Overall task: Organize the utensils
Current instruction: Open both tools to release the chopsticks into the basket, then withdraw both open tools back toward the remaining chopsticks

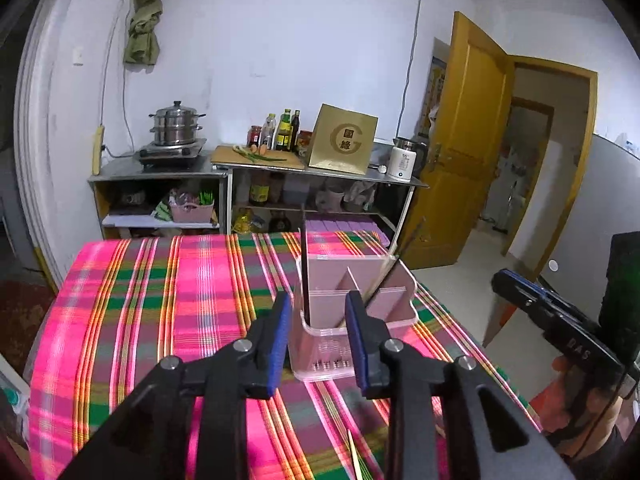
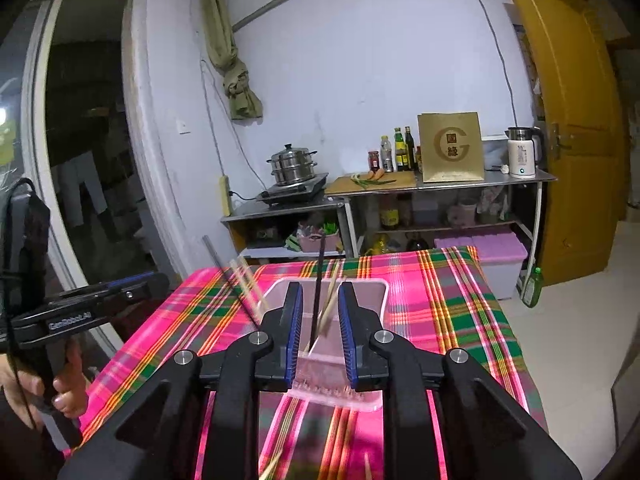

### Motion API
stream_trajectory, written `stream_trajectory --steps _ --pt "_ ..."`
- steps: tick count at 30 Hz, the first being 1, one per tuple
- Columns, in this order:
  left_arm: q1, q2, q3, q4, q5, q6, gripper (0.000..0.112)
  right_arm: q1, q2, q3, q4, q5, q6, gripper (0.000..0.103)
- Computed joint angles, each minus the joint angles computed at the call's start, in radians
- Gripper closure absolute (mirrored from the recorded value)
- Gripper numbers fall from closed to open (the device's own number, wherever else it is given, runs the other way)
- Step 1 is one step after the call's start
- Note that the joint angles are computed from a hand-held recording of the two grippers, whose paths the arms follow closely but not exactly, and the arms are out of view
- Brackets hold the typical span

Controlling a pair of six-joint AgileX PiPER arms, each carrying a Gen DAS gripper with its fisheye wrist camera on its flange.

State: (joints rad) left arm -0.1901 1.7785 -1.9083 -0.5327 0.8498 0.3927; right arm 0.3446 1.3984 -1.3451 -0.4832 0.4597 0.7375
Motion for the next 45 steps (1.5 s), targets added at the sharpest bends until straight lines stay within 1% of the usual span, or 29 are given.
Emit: stream_trajectory --steps 3,6,9,14,17,19,22,24,27,29,34,35,36,40,45 --pt "0.019 -0.118 0.203 -0.055 -0.079 0.064 0.083 0.062 -0.084 0.104 -0.109 0.008 0.108 0.084" --pt "0.035 -0.221 0.372 -0.101 -0.135 0.128 0.083 0.128 -0.156 0.194 -0.215 0.027 0.223 0.084" --pt "0.043 -0.317 0.524 -0.132 -0.175 0.190 0.083 0.220 -0.227 0.280 -0.348 0.081 0.360 0.084" --pt "0.065 -0.443 0.711 -0.185 -0.201 0.271 0.083 0.359 -0.332 0.408 -0.456 0.160 0.522 0.084" --pt "0.096 -0.513 0.818 -0.229 -0.206 0.330 0.083 0.429 -0.384 0.472 -0.491 0.201 0.603 0.084" --pt "0.116 -0.544 0.872 -0.242 -0.200 0.360 0.083 0.481 -0.414 0.516 -0.518 0.231 0.668 0.084" --pt "0.140 -0.577 0.940 -0.247 -0.193 0.379 0.083 0.525 -0.436 0.564 -0.520 0.252 0.723 0.084" --pt "0.161 -0.592 0.973 -0.261 -0.180 0.394 0.083 0.564 -0.451 0.596 -0.537 0.272 0.771 0.084" --pt "0.184 -0.612 1.012 -0.282 -0.165 0.419 0.083 0.591 -0.457 0.618 -0.547 0.294 0.809 0.084" --pt "0.190 -0.622 1.028 -0.282 -0.163 0.419 0.083 0.593 -0.462 0.628 -0.545 0.294 0.816 0.084" --pt "0.195 -0.604 1.037 -0.281 -0.179 0.419 0.083 0.589 -0.465 0.640 -0.537 0.293 0.817 0.084" --pt "0.197 -0.602 1.038 -0.279 -0.181 0.419 0.083 0.573 -0.461 0.641 -0.528 0.280 0.805 0.084" --pt "0.197 -0.597 1.038 -0.273 -0.188 0.413 0.083 0.582 -0.459 0.641 -0.530 0.289 0.811 0.084" --pt "0.198 -0.565 1.035 -0.242 -0.219 0.385 0.083 0.532 -0.437 0.644 -0.500 0.247 0.773 0.084" --pt "0.181 -0.489 0.996 -0.133 -0.263 0.277 0.083 0.457 -0.403 0.639 -0.448 0.191 0.701 0.084"
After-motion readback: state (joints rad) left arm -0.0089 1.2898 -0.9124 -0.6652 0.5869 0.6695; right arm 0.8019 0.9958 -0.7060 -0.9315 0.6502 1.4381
